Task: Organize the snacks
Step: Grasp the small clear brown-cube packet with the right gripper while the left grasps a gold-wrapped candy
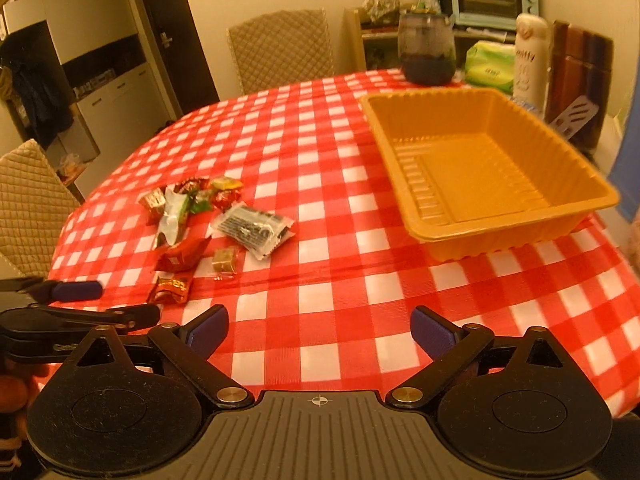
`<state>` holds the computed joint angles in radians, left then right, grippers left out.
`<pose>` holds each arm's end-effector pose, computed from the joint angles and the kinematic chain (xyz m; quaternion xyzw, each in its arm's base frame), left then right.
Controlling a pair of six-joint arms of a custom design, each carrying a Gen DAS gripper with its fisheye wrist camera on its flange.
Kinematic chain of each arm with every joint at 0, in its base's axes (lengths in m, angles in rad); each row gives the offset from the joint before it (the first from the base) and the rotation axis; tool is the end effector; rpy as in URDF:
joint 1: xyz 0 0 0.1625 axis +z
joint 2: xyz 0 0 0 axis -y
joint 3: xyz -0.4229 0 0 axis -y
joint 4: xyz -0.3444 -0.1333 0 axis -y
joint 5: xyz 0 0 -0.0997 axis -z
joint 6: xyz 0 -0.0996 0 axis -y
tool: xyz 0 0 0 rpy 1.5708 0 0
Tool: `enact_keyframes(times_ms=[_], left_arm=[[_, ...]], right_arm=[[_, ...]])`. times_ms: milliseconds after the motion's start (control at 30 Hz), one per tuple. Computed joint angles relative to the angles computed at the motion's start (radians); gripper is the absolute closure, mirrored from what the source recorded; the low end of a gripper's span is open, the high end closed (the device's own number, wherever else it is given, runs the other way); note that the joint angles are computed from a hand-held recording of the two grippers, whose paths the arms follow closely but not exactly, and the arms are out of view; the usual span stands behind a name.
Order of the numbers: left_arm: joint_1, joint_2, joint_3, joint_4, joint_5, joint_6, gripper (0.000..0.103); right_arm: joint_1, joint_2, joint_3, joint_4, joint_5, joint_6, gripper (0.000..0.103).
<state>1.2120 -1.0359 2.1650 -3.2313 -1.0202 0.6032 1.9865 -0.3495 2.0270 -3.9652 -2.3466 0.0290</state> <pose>0.0009 -0.5256 0.1923 0.3663 0.8562 -0.2188 0.2911 0.2530 -0.4158 -0.0232 0.0363 -0.8762 0.3949 0.2739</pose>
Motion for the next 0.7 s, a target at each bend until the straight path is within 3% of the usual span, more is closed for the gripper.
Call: enact_keyframes(times_ms=[167, 267, 467, 700], left_arm=[[0.036, 0.061, -0.05, -0.024, -0.032, 0.133, 0.043], [0.054, 0.076, -0.069, -0.039, -0.08, 0.164, 0.046], [0.051, 0.071, -0.071, -0.004, -0.106, 0.137, 0.074], [0.036, 0.057, -0.031, -0.032, -0.079, 0.092, 0.077]], right_arm=[[-0.036, 0.022, -0.036, 0.017, 0.031, -0.008, 0.007], [-0.05, 0.032, -0.056, 0.033, 0.045, -0.016, 0.007], [-0.065, 0.054, -0.095, 0.06, 0.059, -0.031, 0.007], [-0.059, 0.059, -0.11, 0.075, 0.057, -0.035, 0.007]])
